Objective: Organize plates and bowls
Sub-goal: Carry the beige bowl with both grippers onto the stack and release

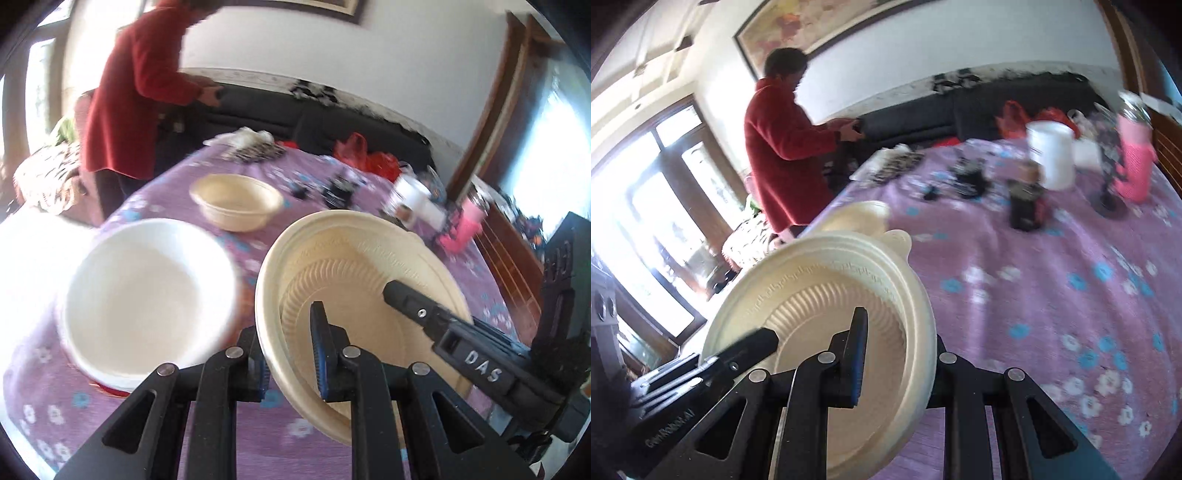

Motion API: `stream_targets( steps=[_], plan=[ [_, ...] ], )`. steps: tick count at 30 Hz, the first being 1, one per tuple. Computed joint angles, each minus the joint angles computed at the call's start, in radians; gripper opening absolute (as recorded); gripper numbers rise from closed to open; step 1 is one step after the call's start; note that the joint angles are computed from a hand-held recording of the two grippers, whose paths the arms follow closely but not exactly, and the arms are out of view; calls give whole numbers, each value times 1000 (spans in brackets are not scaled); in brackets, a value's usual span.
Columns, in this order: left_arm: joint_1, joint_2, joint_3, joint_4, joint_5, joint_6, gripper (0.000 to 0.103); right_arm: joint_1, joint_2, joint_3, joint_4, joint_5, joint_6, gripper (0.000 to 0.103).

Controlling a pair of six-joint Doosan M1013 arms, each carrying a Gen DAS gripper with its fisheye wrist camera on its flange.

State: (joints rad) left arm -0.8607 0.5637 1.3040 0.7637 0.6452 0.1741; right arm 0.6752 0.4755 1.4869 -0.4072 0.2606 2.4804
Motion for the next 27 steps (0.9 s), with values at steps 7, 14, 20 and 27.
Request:
stream_targets(
  steps=[7,14,20,27],
  plan=[
    [48,-73,114,96,-14,-197,17,53,92,-175,137,102,-222,23],
    [80,-99,166,119,2,-254,17,76,172,-299,213,185,-327,23],
    [74,-95,175,178,55,-280,17,87,210,-354,170,239,-312,23],
    [63,-85,168,249,129,-303,17,98,226,-377,96,268,-275,23]
  ],
)
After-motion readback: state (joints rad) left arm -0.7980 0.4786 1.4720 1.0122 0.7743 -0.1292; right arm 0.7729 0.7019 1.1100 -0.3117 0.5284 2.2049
